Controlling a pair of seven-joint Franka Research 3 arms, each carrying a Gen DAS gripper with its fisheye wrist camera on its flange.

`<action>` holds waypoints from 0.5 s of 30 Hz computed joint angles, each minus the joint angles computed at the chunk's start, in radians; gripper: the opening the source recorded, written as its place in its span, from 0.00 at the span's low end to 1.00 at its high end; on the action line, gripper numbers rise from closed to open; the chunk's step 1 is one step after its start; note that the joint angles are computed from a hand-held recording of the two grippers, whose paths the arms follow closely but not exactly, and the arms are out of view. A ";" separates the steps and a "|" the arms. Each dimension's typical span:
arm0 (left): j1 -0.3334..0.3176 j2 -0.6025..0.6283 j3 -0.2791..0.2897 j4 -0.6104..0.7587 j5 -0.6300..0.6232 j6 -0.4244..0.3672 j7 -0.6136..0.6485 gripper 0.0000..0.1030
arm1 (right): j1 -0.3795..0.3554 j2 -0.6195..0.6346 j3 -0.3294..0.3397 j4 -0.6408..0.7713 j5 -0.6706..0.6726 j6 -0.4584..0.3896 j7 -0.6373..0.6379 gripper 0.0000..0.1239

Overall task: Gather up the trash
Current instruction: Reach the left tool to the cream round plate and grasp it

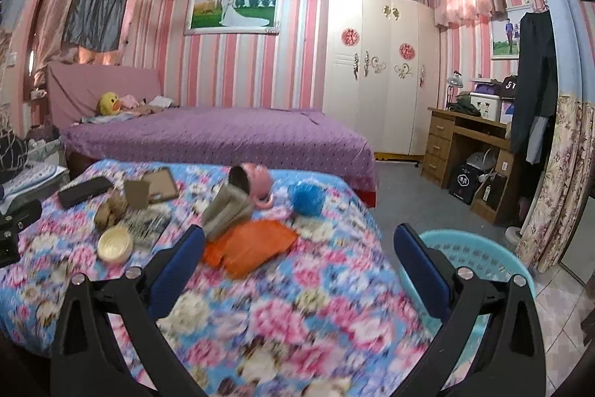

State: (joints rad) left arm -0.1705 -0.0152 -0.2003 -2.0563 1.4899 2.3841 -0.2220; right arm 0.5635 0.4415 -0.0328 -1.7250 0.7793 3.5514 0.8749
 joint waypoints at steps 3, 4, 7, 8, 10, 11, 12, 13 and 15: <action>0.016 0.028 0.018 0.052 0.015 0.040 0.021 0.95 | 0.014 0.046 -0.046 0.098 0.003 -0.082 0.000 0.80; 0.024 0.044 0.027 0.075 0.011 0.064 0.033 0.95 | 0.047 0.070 -0.100 0.143 0.022 -0.130 0.004 0.80; 0.038 0.099 0.049 0.148 -0.017 0.125 0.099 0.95 | 0.161 0.161 -0.288 0.261 0.048 -0.226 0.081 0.80; 0.038 0.117 0.055 0.171 -0.019 0.126 0.118 0.95 | 0.176 0.186 -0.324 0.289 0.041 -0.244 0.111 0.80; 0.029 0.153 0.066 0.212 -0.013 0.109 0.138 0.95 | 0.204 0.247 -0.400 0.359 0.015 -0.312 0.176 0.80; 0.024 0.173 0.072 0.228 -0.010 0.103 0.143 0.95 | 0.203 0.273 -0.420 0.395 -0.008 -0.357 0.201 0.80; 0.022 0.184 0.079 0.239 -0.017 0.107 0.149 0.95 | 0.224 0.309 -0.474 0.429 -0.038 -0.413 0.249 0.80; 0.022 0.199 0.086 0.244 -0.026 0.121 0.147 0.95 | 0.234 0.328 -0.501 0.440 -0.059 -0.428 0.280 0.80; 0.023 0.225 0.099 0.250 -0.058 0.146 0.156 0.95 | 0.239 0.353 -0.516 0.443 -0.086 -0.422 0.319 0.80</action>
State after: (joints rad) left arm -0.1479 0.2096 -0.1017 -1.8063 1.4323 2.5299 -0.0662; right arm 0.8028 0.7945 -0.5488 -1.2821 0.6930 3.1295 1.1941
